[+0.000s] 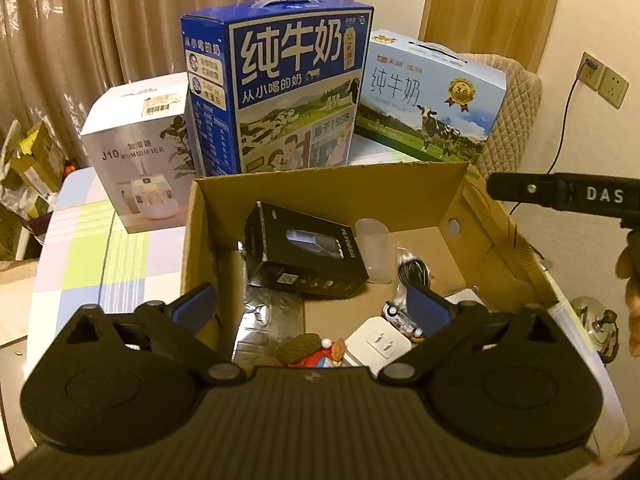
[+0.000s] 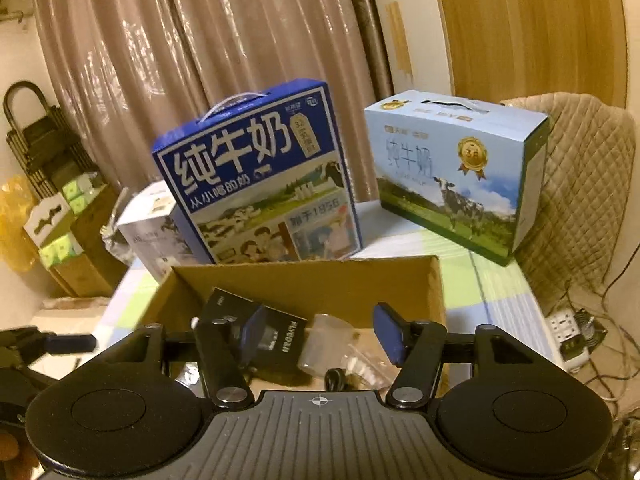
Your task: Organize objects
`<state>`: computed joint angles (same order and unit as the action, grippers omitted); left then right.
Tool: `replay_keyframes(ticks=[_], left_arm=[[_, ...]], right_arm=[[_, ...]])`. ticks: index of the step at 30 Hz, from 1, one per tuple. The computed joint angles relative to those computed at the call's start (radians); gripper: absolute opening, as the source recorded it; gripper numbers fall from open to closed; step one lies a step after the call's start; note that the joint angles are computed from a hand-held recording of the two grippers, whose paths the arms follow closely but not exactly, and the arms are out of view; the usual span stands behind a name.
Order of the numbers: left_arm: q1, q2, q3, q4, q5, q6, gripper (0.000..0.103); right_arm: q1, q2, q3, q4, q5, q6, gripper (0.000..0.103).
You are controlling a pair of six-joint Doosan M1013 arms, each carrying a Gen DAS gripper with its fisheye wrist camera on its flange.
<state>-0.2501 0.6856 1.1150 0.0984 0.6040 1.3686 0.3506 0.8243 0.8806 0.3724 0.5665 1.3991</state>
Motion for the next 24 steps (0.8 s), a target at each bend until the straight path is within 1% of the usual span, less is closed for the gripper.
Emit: replay_keyframes(ticks=[6, 11, 13, 18, 20, 22, 24], left_arm=[[-0.008, -0.017, 0.032, 0.04, -0.02, -0.025, 0.102], [-0.018, -0.055, 0.088, 0.094, -0.055, -0.097, 0.102], [-0.025, -0.075, 0.116, 0.13, -0.07, -0.143, 0.102], [-0.042, -0.126, 0.184, 0.169, -0.086, -0.209, 0.102], [-0.049, -0.149, 0.212, 0.17, -0.088, -0.219, 0.102], [-0.056, -0.179, 0.252, 0.171, -0.111, -0.239, 0.102], [-0.066, -0.205, 0.285, 0.19, -0.118, -0.267, 0.102]], right_arm=[[-0.001, -0.026, 0.04, -0.05, 0.026, 0.056, 0.057], [0.001, -0.067, 0.099, -0.065, 0.043, 0.056, 0.057], [0.002, -0.093, 0.138, -0.052, 0.035, 0.049, 0.057], [0.004, -0.158, 0.231, -0.01, 0.018, 0.022, 0.057], [0.006, -0.194, 0.283, 0.006, -0.005, 0.008, 0.057], [0.006, -0.233, 0.343, 0.032, -0.031, -0.009, 0.057], [0.008, -0.262, 0.385, 0.034, -0.041, -0.011, 0.057]])
